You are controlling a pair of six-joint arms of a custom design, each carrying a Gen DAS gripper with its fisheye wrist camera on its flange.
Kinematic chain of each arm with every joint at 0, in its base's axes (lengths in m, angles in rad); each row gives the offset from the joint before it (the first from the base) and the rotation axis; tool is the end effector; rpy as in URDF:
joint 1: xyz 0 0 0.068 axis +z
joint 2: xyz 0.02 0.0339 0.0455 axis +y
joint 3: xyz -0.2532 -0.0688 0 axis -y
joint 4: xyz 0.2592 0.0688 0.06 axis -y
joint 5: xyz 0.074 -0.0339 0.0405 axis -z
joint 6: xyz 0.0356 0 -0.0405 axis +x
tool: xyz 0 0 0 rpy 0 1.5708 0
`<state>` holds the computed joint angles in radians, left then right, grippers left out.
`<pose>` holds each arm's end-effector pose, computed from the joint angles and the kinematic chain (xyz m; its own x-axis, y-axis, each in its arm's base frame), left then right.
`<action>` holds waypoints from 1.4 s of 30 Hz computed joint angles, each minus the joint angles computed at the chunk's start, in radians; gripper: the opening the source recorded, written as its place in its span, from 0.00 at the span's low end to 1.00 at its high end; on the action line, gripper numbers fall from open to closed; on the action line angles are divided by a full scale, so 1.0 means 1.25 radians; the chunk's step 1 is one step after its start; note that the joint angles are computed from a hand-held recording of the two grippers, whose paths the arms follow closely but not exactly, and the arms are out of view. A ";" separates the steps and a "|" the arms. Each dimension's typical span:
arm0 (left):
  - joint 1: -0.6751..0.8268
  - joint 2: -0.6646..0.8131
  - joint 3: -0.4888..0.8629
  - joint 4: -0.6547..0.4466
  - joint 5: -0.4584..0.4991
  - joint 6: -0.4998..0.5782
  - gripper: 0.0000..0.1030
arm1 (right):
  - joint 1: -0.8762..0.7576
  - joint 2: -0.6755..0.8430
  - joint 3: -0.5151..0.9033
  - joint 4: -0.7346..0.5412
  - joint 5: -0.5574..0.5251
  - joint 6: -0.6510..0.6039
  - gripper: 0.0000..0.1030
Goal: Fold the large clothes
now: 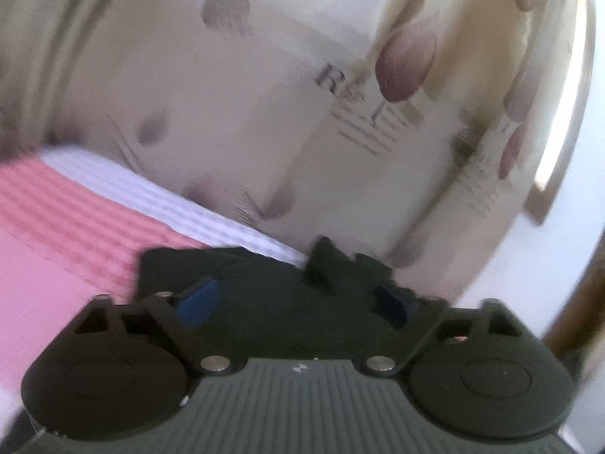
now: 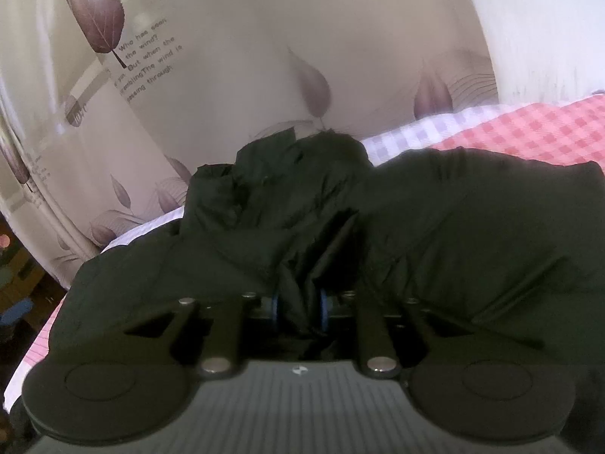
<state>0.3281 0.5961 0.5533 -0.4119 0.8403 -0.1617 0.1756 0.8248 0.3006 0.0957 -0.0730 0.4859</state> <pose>0.1598 0.0264 0.2616 -0.4777 -0.2761 -0.8340 0.3461 0.8134 -0.4675 0.1986 0.0379 0.1762 -0.4736 0.3890 -0.7902 -0.0208 0.8920 0.4516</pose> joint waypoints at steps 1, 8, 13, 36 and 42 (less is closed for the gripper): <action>-0.027 0.067 0.019 0.021 -0.002 -0.009 0.73 | -0.001 0.006 0.001 0.005 -0.001 0.000 0.18; -0.106 0.355 0.059 0.107 -0.183 -0.008 0.12 | -0.005 0.014 0.002 0.011 -0.012 -0.011 0.24; -0.074 0.386 0.055 0.139 -0.211 -0.004 0.11 | 0.049 0.043 0.033 -0.013 0.042 -0.056 0.43; -0.161 0.266 -0.004 0.161 -0.290 0.082 0.59 | 0.289 0.138 0.263 -0.076 0.196 -0.080 0.53; -0.182 0.291 0.008 0.162 -0.335 0.089 0.56 | 0.302 0.423 0.379 -0.105 0.279 -0.164 0.26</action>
